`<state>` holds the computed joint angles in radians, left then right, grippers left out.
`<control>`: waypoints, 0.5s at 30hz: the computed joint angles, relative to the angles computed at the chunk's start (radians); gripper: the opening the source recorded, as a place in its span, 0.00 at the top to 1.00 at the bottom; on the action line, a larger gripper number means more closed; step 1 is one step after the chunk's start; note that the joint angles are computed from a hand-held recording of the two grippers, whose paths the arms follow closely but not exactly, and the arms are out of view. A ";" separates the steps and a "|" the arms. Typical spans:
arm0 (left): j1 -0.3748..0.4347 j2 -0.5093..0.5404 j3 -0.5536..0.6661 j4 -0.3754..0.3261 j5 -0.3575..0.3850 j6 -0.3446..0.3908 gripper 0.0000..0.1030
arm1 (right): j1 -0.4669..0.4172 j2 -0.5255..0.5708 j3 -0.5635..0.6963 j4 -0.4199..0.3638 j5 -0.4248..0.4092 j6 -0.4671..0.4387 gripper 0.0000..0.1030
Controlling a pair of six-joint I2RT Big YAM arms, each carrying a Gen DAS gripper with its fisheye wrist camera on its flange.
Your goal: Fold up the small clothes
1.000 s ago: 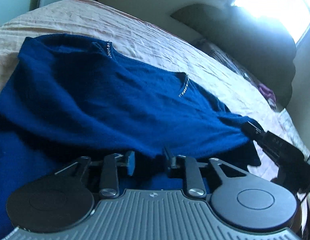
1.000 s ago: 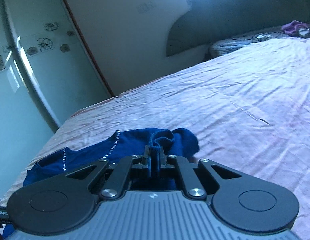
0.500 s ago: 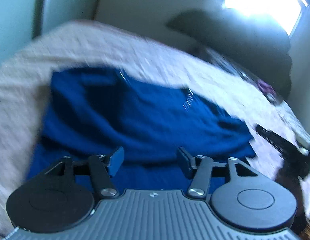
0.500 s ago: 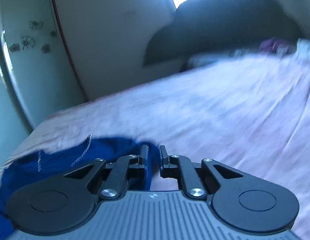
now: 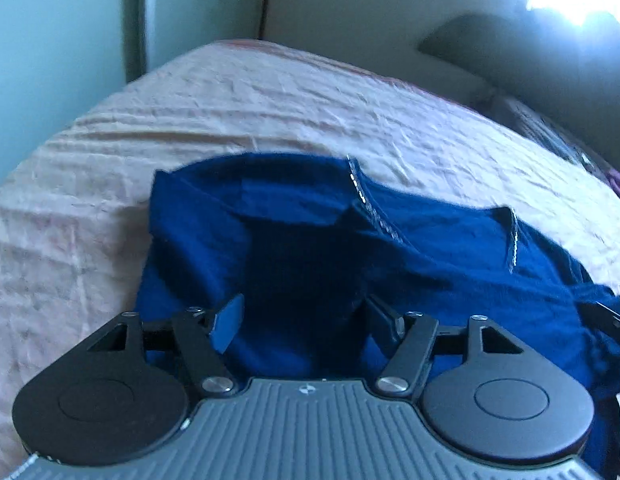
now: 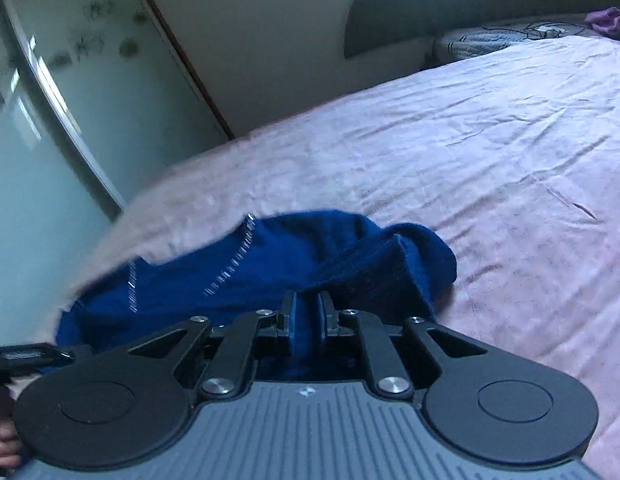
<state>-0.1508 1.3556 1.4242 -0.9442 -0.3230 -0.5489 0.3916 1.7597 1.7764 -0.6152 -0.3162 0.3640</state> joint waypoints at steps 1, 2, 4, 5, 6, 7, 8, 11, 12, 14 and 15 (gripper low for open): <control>-0.007 -0.002 0.000 0.002 -0.024 0.004 0.30 | 0.004 -0.014 -0.014 0.011 0.001 -0.031 0.90; -0.014 -0.004 0.000 0.006 -0.052 0.007 0.30 | 0.009 -0.021 -0.019 0.006 -0.010 -0.063 0.90; -0.022 -0.003 0.001 0.012 -0.092 0.002 0.28 | 0.014 -0.019 -0.004 -0.022 -0.051 -0.094 0.90; -0.020 0.001 0.005 0.011 -0.107 0.000 0.25 | 0.016 -0.015 0.003 -0.032 -0.076 -0.103 0.90; -0.016 0.012 0.018 0.000 -0.119 -0.008 0.24 | 0.018 -0.005 0.017 -0.049 -0.084 -0.113 0.88; -0.007 0.023 0.028 -0.007 -0.118 -0.012 0.23 | 0.022 0.009 0.039 -0.081 -0.075 -0.129 0.86; 0.001 0.033 0.040 -0.021 -0.112 -0.018 0.24 | 0.025 0.028 0.063 -0.112 -0.056 -0.137 0.85; 0.002 0.014 0.034 -0.020 -0.096 -0.019 0.25 | 0.017 0.014 0.039 -0.088 -0.058 -0.067 0.84; -0.007 0.000 0.023 -0.013 -0.105 -0.009 0.24 | 0.019 0.001 0.024 -0.074 -0.050 -0.071 0.80; -0.024 -0.027 0.000 -0.010 -0.116 0.002 0.22 | 0.023 -0.034 -0.013 -0.055 -0.043 -0.110 0.63; -0.032 -0.042 -0.014 -0.009 -0.115 0.000 0.21 | 0.025 -0.042 -0.022 -0.050 -0.047 -0.121 0.46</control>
<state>-0.1825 1.3133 1.4101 -0.9529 -0.4378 -0.5493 0.4164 1.7172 1.7544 -0.6656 -0.3632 0.2430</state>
